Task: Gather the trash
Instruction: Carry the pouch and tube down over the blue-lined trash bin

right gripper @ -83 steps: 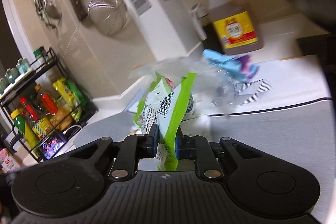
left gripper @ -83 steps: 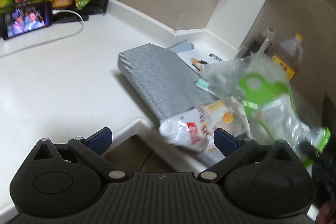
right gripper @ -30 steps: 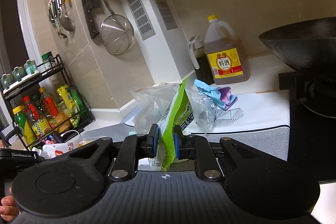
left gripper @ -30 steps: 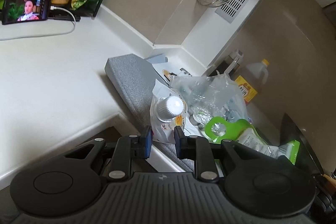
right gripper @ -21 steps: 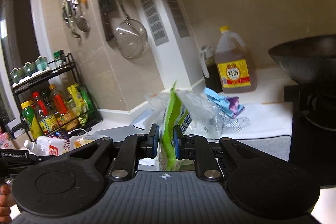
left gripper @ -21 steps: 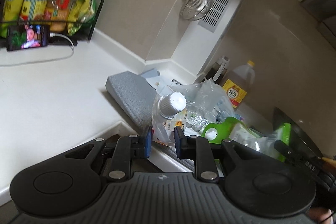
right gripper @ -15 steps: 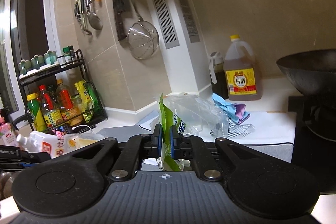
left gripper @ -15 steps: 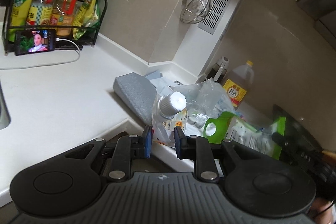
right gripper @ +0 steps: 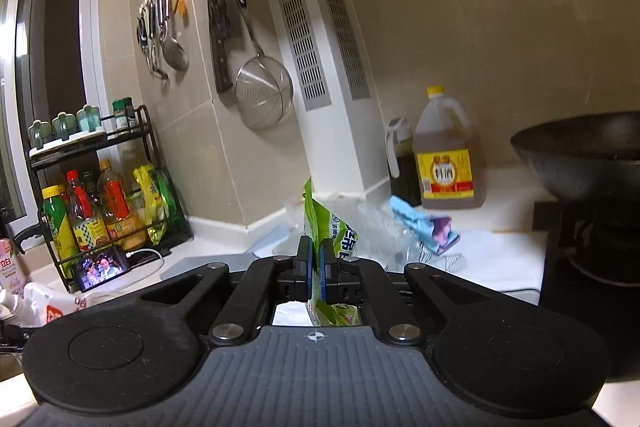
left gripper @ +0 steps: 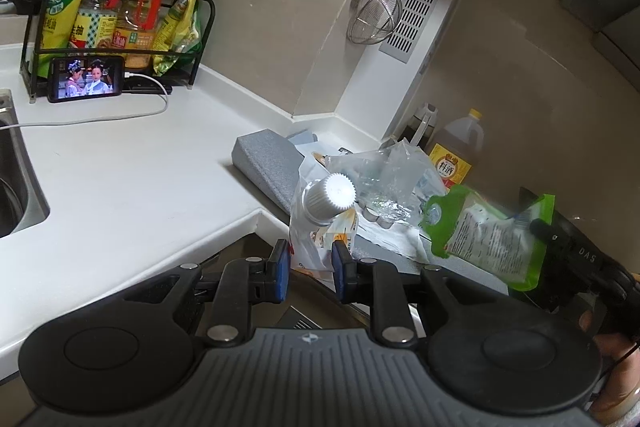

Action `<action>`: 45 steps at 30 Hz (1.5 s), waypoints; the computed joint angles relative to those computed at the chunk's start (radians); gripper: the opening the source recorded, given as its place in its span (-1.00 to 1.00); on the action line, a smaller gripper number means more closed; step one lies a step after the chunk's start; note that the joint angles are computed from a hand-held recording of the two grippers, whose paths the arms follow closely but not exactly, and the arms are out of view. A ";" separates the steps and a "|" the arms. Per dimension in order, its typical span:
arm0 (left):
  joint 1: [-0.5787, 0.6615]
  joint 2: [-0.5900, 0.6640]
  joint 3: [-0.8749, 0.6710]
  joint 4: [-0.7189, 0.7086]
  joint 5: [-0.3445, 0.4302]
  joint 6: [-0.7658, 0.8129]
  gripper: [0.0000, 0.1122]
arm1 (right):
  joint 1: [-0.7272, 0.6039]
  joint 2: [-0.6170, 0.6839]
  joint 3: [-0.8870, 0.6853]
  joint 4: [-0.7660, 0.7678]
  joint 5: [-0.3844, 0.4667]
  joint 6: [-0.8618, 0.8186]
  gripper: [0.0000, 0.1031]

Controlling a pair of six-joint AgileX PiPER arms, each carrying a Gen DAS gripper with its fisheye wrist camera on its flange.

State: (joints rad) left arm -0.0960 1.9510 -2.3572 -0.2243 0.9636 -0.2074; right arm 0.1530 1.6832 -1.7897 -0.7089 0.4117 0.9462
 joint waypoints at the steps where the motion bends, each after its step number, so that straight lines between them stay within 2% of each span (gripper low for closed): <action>1: -0.001 -0.005 0.007 0.001 -0.003 -0.001 -0.56 | 0.000 -0.001 -0.002 0.004 0.002 -0.003 -0.92; 6: 0.011 -0.044 0.061 -0.029 -0.018 0.023 -0.56 | 0.008 -0.017 0.006 0.070 -0.013 -0.069 -0.92; 13: 0.023 -0.143 0.229 -0.025 -0.068 0.049 -0.56 | 0.059 -0.045 0.030 0.121 -0.037 -0.179 -0.92; 16: 0.026 -0.183 0.304 -0.008 -0.086 0.051 -0.56 | 0.077 -0.046 0.033 0.189 -0.042 -0.266 -0.92; 22: 0.028 -0.252 0.458 0.016 -0.115 0.066 -0.56 | 0.111 -0.038 0.033 0.428 -0.040 -0.517 -0.92; 27: 0.031 -0.286 0.563 0.018 -0.129 0.075 -0.56 | 0.145 -0.028 0.026 0.599 0.001 -0.692 -0.92; 33: 0.035 -0.286 0.628 0.007 -0.112 0.079 -0.56 | 0.168 0.006 -0.036 0.747 0.082 -0.815 -0.92; 40: 0.033 -0.271 0.683 0.017 -0.108 0.085 -0.56 | 0.190 0.079 -0.081 0.758 0.172 -0.800 -0.92; 45: 0.034 -0.243 0.697 0.033 -0.106 0.073 -0.56 | 0.197 0.123 -0.076 0.729 0.206 -0.763 -0.92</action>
